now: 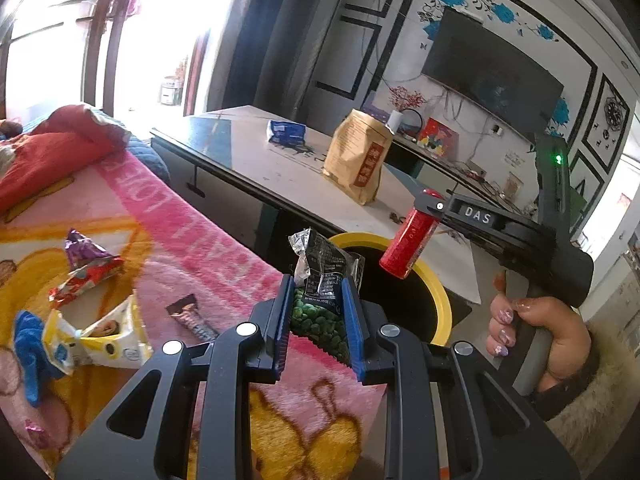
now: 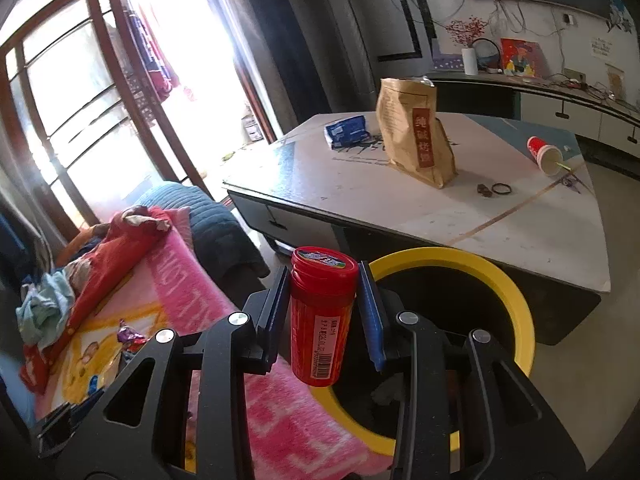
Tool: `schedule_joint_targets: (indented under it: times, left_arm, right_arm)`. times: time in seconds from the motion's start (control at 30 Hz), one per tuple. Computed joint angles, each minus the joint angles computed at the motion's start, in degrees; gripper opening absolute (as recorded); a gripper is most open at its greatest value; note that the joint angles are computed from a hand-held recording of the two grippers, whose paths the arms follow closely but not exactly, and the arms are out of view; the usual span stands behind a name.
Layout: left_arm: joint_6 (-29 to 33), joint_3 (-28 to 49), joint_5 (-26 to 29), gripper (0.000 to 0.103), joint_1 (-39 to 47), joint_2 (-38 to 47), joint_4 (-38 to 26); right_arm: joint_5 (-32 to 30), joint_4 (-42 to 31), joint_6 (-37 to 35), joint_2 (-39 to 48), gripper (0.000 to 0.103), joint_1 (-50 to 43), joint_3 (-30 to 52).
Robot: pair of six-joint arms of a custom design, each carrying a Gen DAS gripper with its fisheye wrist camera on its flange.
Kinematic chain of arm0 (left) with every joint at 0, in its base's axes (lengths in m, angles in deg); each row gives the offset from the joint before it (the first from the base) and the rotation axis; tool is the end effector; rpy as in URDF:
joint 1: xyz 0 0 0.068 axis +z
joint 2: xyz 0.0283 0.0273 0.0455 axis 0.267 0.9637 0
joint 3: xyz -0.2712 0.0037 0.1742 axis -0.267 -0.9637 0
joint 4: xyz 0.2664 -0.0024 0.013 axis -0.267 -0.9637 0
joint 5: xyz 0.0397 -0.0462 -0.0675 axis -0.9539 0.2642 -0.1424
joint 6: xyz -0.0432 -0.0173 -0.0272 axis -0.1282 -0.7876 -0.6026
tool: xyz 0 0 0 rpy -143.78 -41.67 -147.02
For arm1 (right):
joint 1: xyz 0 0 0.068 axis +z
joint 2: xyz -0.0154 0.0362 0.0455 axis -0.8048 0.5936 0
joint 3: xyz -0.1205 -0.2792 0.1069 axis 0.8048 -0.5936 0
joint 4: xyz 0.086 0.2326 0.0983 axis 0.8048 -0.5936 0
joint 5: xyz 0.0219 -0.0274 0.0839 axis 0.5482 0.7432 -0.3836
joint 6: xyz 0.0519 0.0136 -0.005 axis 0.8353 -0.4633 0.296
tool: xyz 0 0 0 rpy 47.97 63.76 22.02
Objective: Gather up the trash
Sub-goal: 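Carry the snack bag and red can with both grippers over the yellow bin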
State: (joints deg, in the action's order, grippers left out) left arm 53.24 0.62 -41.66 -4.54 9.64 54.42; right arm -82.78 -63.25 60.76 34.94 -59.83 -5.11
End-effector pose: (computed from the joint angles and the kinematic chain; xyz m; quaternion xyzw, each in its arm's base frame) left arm 0.1239 -0.0524 0.2370 0.0934 0.8848 -0.2099 0.4054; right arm 0.1720 -0.0116 0.2290 0.1151 0.8797 0.1215 0.4452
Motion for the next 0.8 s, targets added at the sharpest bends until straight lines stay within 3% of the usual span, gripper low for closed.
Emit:
schedule_joint_targets:
  times: [0.8]
  left_arm:
    - [-5.14, 0.09, -5.87, 0.023, -14.41, 18.91, 17.19]
  right_arm:
    - [-5.15, 5.55, -4.14, 8.54, 0.027, -14.19, 0.31]
